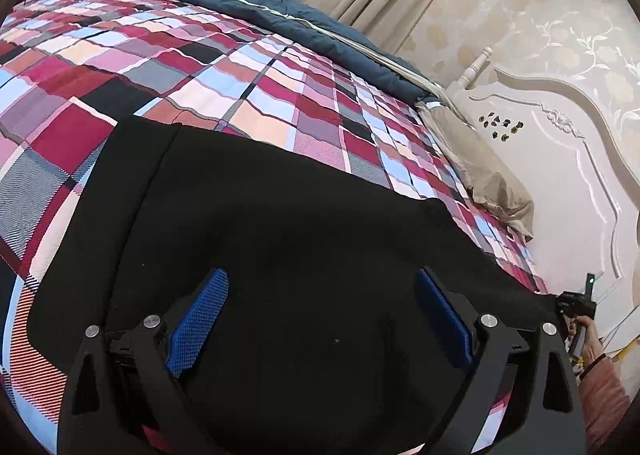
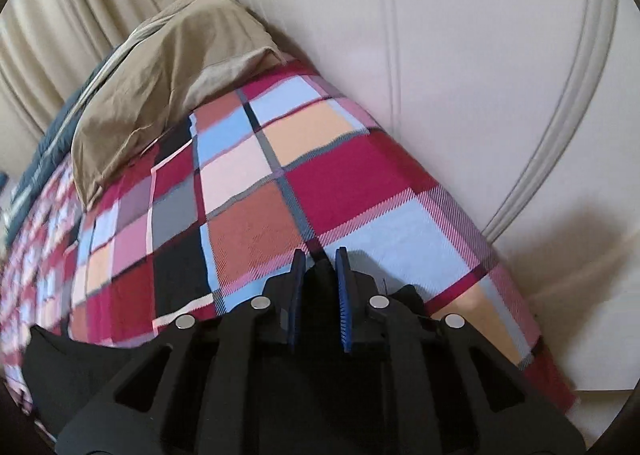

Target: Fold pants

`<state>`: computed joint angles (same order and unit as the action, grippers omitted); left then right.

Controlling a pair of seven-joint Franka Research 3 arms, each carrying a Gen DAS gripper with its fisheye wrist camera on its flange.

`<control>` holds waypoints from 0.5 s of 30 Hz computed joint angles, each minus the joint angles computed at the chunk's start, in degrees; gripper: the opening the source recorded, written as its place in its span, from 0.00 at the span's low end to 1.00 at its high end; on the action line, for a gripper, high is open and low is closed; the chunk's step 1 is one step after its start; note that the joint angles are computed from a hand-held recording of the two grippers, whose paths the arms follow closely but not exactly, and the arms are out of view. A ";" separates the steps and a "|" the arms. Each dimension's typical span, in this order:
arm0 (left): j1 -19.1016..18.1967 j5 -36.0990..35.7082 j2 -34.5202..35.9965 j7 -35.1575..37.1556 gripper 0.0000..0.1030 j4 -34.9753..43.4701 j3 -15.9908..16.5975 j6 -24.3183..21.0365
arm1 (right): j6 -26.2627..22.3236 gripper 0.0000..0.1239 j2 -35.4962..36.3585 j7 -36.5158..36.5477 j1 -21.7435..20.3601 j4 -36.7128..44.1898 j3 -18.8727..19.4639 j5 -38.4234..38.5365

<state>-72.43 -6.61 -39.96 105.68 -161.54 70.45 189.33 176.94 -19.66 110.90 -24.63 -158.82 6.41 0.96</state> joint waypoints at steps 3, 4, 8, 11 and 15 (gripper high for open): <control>-0.17 0.25 0.84 -0.05 0.91 0.03 -0.27 0.37 | 5.80 0.10 -5.60 5.57 -8.05 -4.30 7.14 -1.17; -0.27 0.39 0.76 -0.03 0.91 0.06 -0.13 0.39 | 6.97 0.10 -6.56 5.74 -9.03 -5.05 7.65 -0.14; -1.12 0.70 0.07 0.02 0.93 -0.03 0.89 1.26 | 6.75 0.10 -6.95 5.45 -13.11 -5.21 11.38 3.03; -1.57 1.22 0.85 -0.29 0.94 -0.09 1.00 2.16 | 6.50 0.11 -2.68 6.38 -16.07 -3.68 14.26 3.99; -1.36 2.10 1.94 -1.03 0.94 -0.01 0.55 2.06 | 9.22 0.26 -0.89 4.71 -4.00 -4.86 2.24 8.71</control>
<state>-73.79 -4.52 -38.02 104.65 -161.54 70.99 191.38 186.16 -20.55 115.61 -28.62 -163.68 8.65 9.67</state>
